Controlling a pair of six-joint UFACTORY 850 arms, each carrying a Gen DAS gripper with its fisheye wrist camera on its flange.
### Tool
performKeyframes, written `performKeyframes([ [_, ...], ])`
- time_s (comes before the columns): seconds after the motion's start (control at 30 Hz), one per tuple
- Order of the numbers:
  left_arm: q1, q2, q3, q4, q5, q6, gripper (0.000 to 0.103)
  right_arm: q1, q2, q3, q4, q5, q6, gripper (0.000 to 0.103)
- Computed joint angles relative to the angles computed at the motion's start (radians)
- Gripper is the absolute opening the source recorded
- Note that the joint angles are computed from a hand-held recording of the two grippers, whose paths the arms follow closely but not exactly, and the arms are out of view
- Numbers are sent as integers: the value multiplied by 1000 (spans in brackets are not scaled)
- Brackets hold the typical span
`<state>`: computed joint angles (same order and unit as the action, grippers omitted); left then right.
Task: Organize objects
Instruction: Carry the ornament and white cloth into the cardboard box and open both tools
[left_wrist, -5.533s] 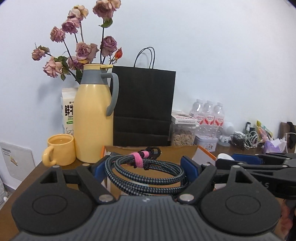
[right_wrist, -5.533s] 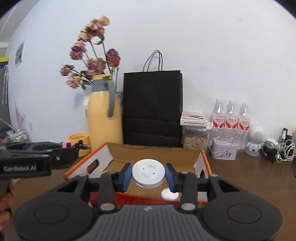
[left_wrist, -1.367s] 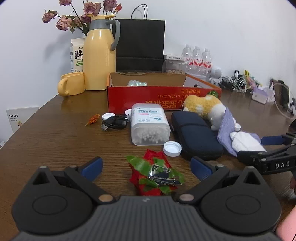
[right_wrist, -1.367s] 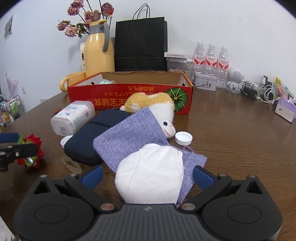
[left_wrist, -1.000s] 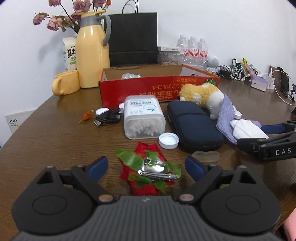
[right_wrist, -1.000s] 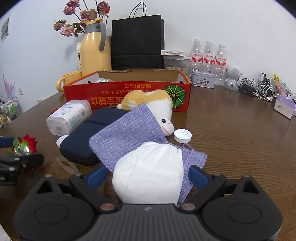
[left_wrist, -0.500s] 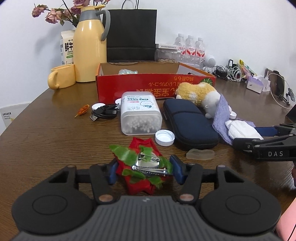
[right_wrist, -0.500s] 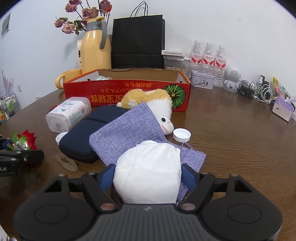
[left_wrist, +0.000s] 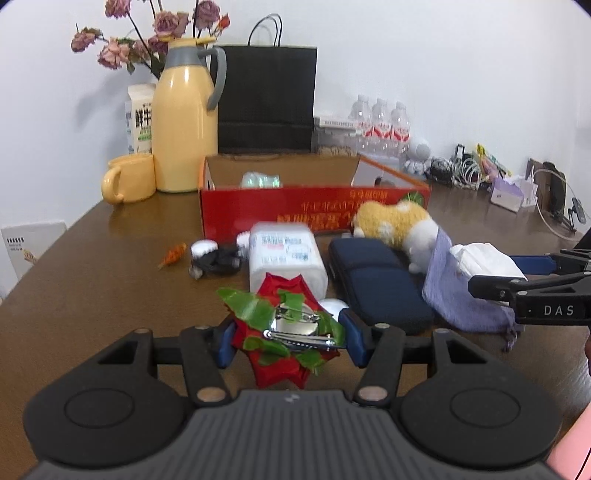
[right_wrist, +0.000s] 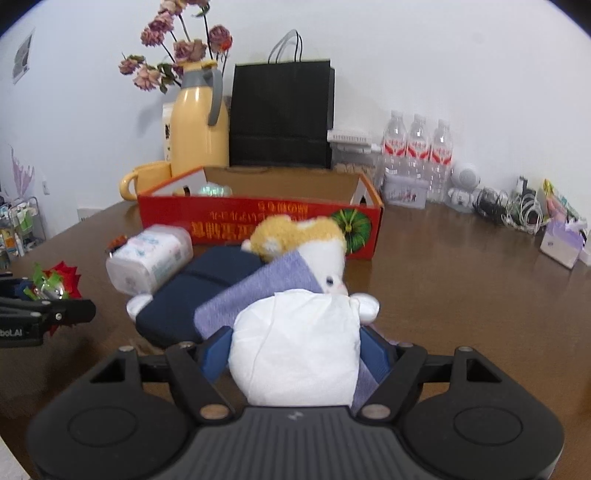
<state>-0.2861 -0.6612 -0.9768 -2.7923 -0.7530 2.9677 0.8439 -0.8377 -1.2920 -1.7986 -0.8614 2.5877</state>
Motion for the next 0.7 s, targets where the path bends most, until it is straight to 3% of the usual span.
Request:
performKeyframes([
  [0.33,-7,-9,-97,-4,-17,-25,57,-33,15,-53,-97,-55,-33,73],
  [0.7,-31,-107,-340,-32,39,-70,57,-122,-33,-200,-210,-17,-77,73],
])
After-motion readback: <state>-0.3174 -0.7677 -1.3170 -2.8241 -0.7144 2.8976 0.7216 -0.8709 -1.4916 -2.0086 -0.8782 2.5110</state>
